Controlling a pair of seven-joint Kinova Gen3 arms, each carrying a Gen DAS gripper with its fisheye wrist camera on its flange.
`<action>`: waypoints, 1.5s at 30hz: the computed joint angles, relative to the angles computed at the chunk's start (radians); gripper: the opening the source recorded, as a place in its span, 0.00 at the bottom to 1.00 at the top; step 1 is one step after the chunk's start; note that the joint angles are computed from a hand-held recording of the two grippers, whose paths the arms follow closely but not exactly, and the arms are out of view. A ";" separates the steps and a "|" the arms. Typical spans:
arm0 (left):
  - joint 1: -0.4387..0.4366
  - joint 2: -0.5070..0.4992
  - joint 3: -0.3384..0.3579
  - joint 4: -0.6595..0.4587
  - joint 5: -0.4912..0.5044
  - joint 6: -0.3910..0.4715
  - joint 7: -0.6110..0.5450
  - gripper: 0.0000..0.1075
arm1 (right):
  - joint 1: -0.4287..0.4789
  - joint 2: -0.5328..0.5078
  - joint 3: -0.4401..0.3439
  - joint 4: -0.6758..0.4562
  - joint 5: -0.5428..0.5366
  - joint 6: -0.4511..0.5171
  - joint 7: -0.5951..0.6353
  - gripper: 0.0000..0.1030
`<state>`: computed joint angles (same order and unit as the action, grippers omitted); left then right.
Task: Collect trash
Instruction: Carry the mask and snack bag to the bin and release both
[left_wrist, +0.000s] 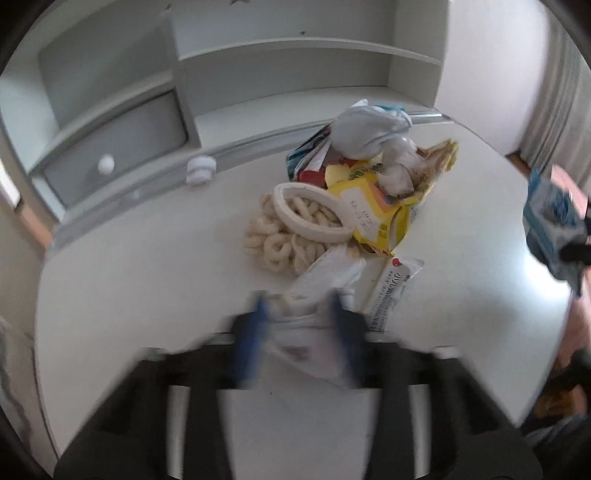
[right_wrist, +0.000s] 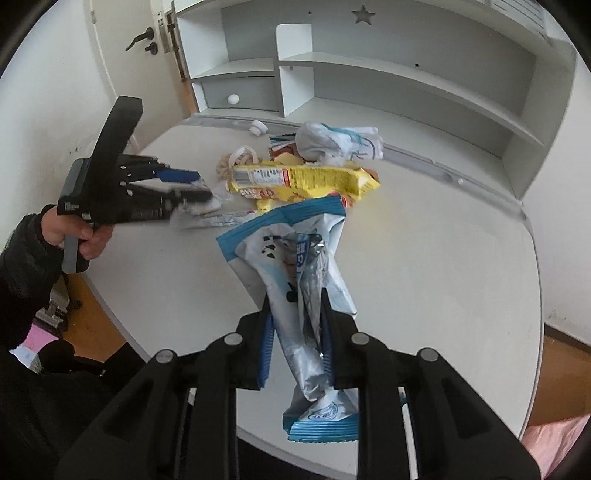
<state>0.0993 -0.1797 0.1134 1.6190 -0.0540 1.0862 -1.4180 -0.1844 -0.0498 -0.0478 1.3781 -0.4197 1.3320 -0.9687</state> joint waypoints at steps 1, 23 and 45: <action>-0.013 -0.002 0.004 -0.005 0.008 0.010 0.007 0.17 | 0.003 -0.005 0.004 0.008 -0.005 -0.002 0.002 0.22; 0.242 0.113 0.308 -0.300 -0.251 0.083 0.396 0.00 | 0.294 -0.130 0.323 0.192 -0.210 -0.038 0.096 0.21; 0.809 1.050 0.340 -1.074 -0.239 0.142 0.241 0.01 | 0.879 0.231 0.558 0.384 -0.116 -0.107 0.214 0.22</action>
<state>0.9080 0.8706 0.4534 0.5450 -0.2934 1.2287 -1.1767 0.6951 0.1814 0.5105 1.7618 -0.5352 1.2253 -0.7551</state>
